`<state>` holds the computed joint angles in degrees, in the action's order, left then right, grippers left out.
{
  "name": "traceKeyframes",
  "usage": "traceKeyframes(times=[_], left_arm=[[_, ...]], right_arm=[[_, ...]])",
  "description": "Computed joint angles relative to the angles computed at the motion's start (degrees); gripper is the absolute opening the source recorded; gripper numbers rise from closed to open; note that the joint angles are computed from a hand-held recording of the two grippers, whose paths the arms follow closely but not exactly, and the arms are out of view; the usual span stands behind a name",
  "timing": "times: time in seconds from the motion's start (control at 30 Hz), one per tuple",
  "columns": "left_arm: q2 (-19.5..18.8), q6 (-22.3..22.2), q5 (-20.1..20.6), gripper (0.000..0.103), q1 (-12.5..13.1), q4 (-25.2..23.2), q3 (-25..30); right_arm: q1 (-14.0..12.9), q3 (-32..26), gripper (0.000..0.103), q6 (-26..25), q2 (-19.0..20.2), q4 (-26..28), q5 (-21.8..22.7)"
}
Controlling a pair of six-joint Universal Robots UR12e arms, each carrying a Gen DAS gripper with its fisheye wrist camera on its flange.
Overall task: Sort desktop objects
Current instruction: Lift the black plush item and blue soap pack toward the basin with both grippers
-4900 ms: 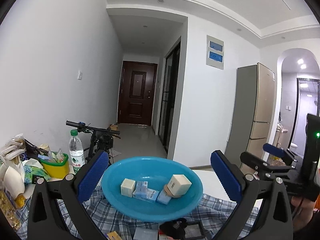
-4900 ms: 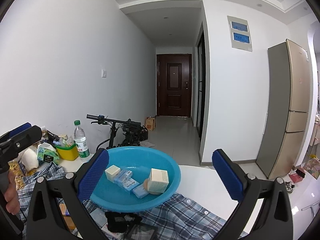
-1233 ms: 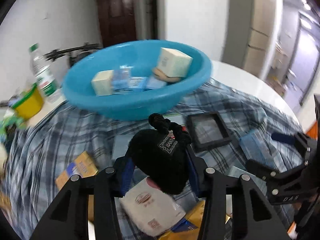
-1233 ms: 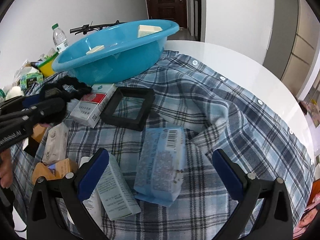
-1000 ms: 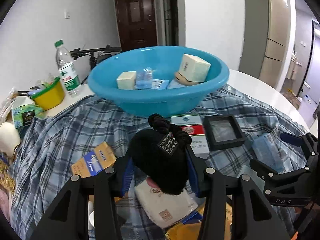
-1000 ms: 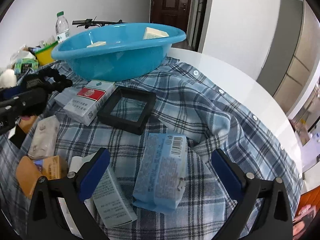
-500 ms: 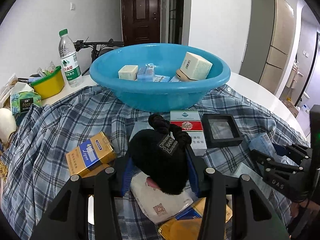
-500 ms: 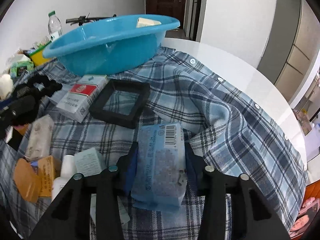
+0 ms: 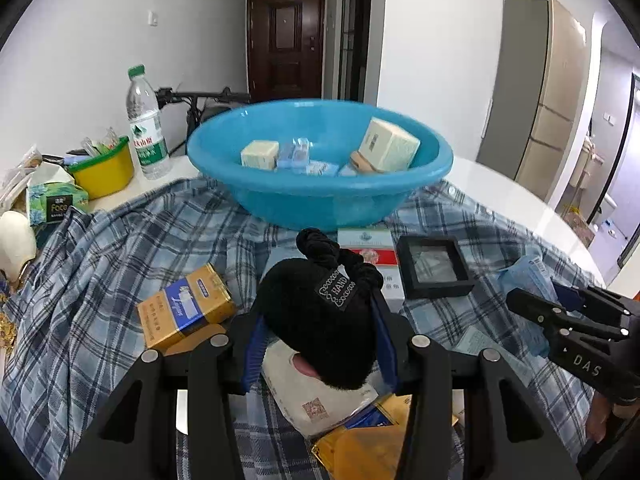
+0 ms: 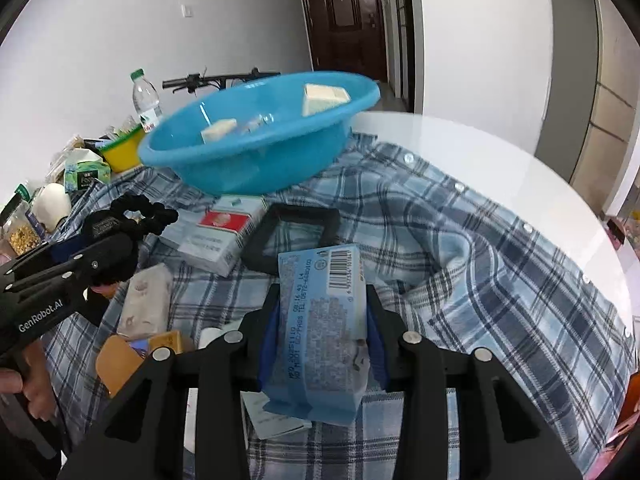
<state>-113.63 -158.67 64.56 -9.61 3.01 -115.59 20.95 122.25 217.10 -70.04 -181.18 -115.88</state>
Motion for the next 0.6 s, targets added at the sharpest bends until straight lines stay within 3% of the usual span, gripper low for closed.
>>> traceKeyframes(times=[0.17,0.4,0.6], left_arm=[[-0.3,-4.2,-3.6,0.049,1.4,12.3,-2.1],[-1.6,-11.8,-2.5,0.049,2.3,28.6,-3.3],[-0.7,-15.2,-3.3,0.049,3.4,33.5,-3.7]], right_arm=[[1.6,-0.3,0.037,-2.3,0.6,-4.4,-4.0],[5.3,-1.6,0.037,-10.6,3.1,-19.5,-14.6],[8.4,-4.5,0.037,-22.6,5.9,-32.6,-22.9]])
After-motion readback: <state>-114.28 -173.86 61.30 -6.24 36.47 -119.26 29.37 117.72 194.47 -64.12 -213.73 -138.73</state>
